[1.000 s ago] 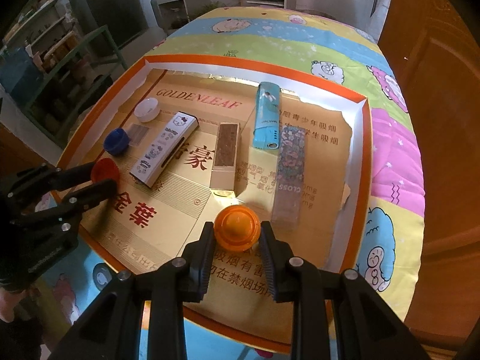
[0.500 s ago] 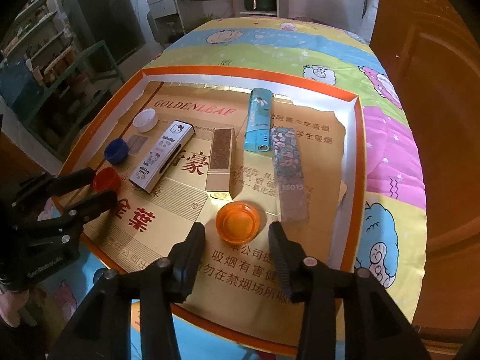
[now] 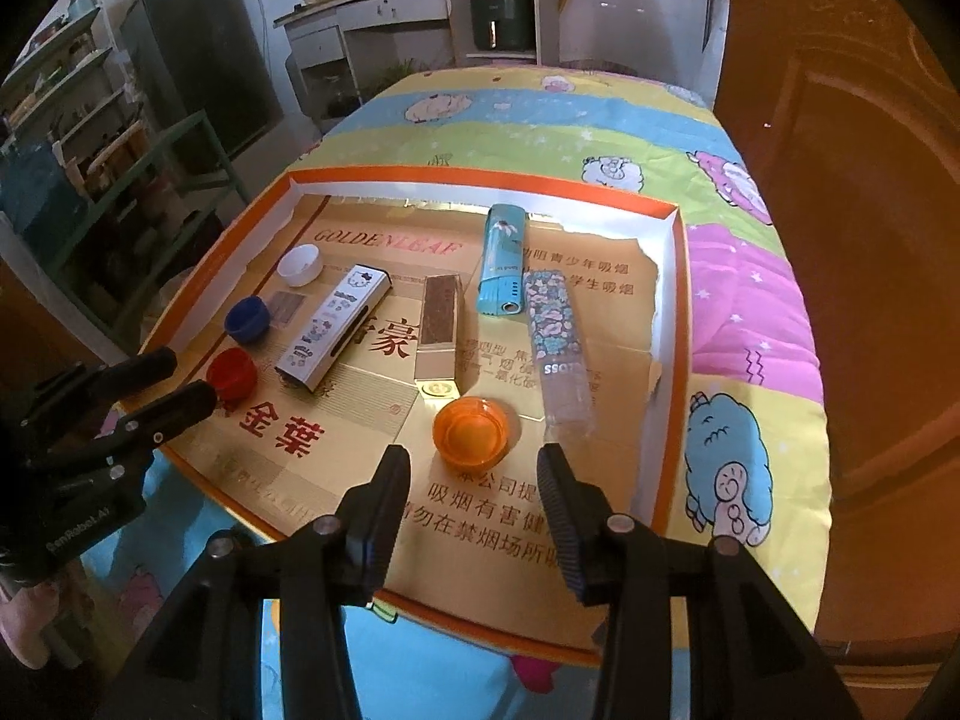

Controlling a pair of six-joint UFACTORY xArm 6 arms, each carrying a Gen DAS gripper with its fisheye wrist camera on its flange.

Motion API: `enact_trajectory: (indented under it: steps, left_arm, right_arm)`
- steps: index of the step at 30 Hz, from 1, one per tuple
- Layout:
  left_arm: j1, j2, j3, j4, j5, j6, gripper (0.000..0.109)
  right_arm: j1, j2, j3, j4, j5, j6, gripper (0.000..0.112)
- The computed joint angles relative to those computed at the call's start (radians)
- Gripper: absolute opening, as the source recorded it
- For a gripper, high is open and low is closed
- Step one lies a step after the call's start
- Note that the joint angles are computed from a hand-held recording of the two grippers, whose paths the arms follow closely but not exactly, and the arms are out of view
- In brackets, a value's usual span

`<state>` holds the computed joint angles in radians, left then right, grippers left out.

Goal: Organize rigid objects
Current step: 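Drop the red cap with the left tool while the right tool releases the orange cap, then withdraw both tools from the lid toward the black and yellow caps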

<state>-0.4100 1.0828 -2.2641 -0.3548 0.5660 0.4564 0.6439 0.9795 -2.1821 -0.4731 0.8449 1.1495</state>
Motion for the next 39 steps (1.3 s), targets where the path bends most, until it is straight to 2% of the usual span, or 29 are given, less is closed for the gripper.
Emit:
enact_trajectory:
  steps: [7,15,27,39]
  left_arm:
    - [-0.005,-0.108,0.163,-0.063,-0.075,0.052,0.05]
    - [-0.015,-0.253,0.384,-0.149,-0.2,0.121,0.05]
    - [-0.031,-0.421,0.626,-0.338,-0.315,0.277,0.05]
    - [-0.062,-0.571,0.812,-0.628,-0.39,0.548,0.05]
  right_arm:
    - [0.022,-0.07,0.097,-0.086,-0.027,0.102,0.044]
    - [0.059,-0.145,0.19,-0.194,-0.029,0.231,0.044]
    - [0.136,-0.213,0.267,-0.339,0.035,0.418,0.044]
    - [0.246,-0.239,0.255,-0.448,0.157,0.535,0.044]
